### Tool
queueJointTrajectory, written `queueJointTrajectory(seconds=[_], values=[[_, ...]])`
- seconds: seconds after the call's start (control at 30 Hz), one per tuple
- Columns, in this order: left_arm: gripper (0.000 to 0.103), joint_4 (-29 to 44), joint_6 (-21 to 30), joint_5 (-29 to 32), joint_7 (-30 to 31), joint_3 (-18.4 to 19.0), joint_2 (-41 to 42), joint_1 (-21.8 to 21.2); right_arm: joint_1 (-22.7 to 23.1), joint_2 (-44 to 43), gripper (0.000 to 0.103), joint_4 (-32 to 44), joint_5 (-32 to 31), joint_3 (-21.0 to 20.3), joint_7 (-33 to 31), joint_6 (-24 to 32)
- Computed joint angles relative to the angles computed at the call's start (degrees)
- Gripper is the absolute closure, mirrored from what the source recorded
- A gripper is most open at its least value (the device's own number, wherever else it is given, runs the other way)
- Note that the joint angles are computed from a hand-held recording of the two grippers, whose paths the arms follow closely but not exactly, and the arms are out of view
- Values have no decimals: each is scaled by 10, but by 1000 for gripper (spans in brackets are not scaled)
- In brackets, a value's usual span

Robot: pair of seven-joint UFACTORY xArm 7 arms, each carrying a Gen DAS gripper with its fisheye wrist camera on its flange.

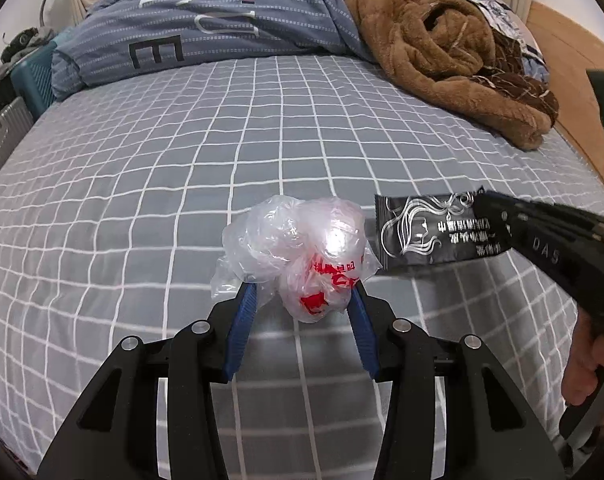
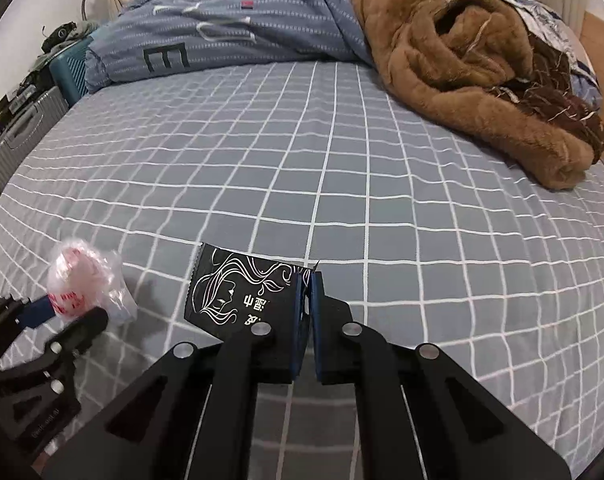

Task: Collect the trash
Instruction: 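Carry the clear plastic bag and black packet down over the bin with both tools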

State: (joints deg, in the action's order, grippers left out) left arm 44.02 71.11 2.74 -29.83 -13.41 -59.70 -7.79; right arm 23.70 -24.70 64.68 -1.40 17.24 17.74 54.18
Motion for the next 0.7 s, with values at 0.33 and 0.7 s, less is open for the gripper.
queueJointTrajectory(seconds=[0.33,0.7], values=[[59,58,95,-13,-15,-9,-42,1,2,-72,98,9,13,6,8,63],[59,142,187,-35,-26,-40,-52,8,-8,-155,98,32,38,11,3,148]])
